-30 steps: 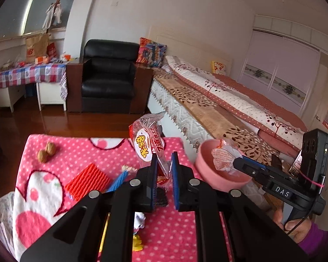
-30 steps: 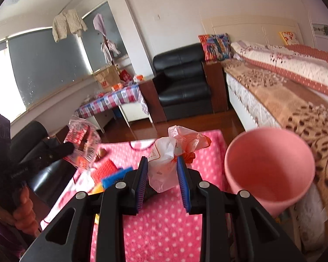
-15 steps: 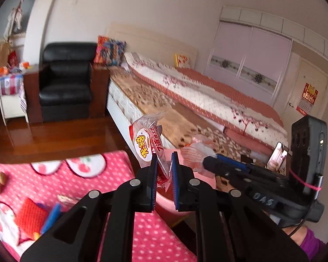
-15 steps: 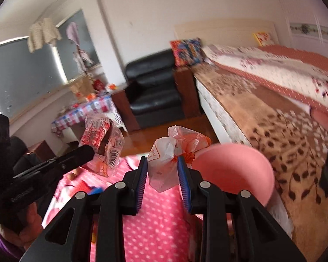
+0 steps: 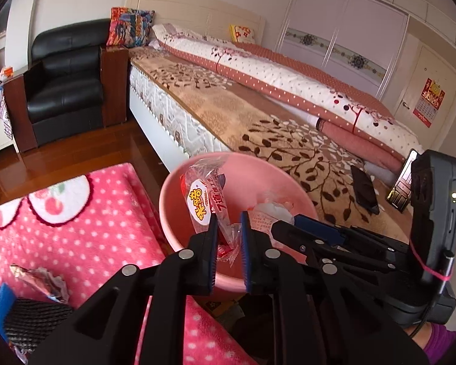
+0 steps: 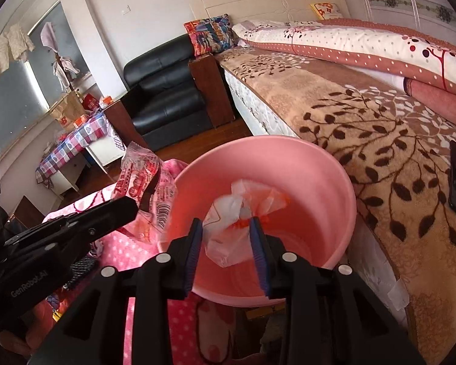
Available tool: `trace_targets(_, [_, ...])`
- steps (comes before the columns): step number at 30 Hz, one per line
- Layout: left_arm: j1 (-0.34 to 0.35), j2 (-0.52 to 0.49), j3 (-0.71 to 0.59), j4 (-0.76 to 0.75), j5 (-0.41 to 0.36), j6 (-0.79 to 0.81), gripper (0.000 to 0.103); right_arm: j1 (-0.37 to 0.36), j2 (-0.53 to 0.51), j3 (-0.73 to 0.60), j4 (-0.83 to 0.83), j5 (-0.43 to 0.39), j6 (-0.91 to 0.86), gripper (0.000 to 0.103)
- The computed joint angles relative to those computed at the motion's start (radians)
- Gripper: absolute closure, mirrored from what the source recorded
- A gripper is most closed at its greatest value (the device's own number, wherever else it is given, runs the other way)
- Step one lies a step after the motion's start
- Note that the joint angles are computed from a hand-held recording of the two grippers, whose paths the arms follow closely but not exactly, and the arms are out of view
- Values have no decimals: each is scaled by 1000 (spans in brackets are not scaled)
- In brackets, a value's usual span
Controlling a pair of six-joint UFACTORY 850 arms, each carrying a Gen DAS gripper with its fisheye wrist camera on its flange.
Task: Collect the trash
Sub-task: 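Carry both held items over the pink bucket and open both tools, then move both open tools back over the table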
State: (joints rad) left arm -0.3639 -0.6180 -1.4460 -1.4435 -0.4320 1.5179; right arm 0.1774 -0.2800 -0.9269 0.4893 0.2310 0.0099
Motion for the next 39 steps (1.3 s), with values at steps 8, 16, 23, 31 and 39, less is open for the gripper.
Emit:
trace_targets(8, [1, -20, -22, 60, -11, -91, 68, -17, 5, 21, -77, 22, 76, 53])
trace_targets(16, [21, 59, 68, -104, -7, 36, 68, 45, 73, 64, 32, 73, -30, 50])
trace_targets(23, [53, 174, 194, -281, -23, 242, 68, 126, 139, 98, 216, 122, -203, 49])
trace_targets(31, [124, 354, 395, -576, 22, 600, 68, 227, 182, 122, 144, 130, -125, 47])
trace_targets(39, [285, 477, 561, -796, 7, 785, 68, 328, 163, 100, 178, 97, -175, 47])
